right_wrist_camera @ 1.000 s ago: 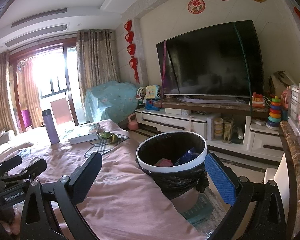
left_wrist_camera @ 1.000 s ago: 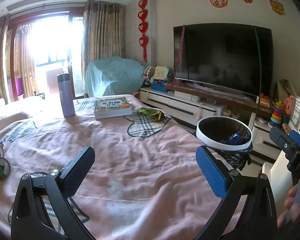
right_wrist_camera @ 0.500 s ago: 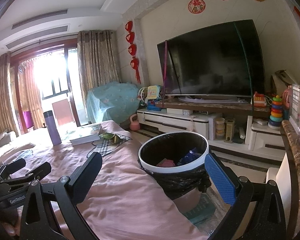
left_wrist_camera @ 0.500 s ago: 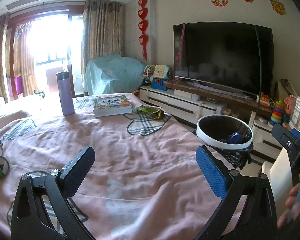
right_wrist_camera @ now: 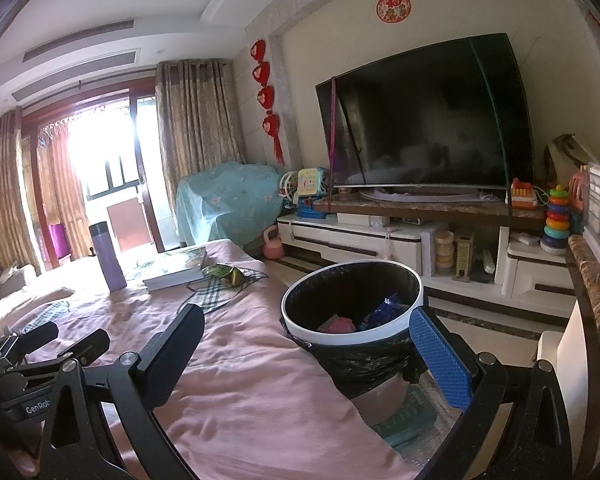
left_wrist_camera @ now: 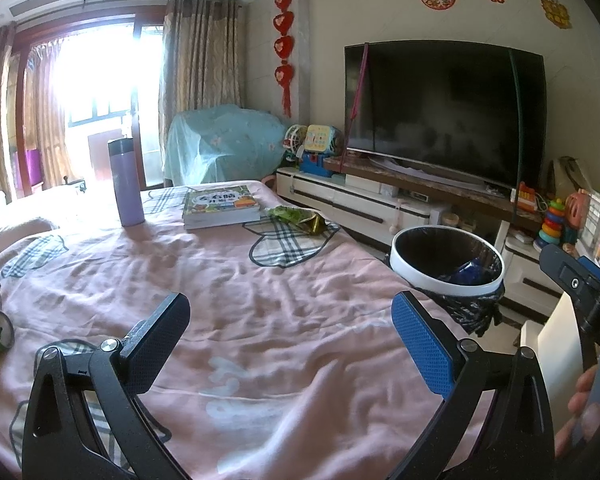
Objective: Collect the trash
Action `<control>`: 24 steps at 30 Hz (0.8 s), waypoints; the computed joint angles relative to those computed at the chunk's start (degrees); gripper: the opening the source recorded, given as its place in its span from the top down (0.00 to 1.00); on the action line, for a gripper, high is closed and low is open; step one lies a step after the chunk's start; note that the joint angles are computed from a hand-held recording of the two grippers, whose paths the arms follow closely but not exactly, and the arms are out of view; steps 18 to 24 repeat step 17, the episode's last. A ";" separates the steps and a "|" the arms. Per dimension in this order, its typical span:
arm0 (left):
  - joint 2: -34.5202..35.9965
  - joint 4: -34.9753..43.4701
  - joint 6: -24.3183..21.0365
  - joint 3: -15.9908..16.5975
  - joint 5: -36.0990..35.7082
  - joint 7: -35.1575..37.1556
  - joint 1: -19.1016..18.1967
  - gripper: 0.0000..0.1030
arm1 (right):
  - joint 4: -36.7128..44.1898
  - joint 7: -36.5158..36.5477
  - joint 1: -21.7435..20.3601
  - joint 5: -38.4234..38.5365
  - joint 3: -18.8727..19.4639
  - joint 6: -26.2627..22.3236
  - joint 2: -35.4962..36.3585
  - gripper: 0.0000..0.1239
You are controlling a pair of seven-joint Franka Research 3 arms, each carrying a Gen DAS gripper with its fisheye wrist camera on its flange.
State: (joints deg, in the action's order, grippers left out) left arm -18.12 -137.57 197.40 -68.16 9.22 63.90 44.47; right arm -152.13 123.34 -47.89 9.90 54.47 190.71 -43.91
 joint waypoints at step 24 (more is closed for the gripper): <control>0.22 0.48 0.04 -1.60 0.70 -0.71 1.77 0.00 | -0.13 1.34 -0.01 -0.37 0.50 -0.22 0.55 0.17</control>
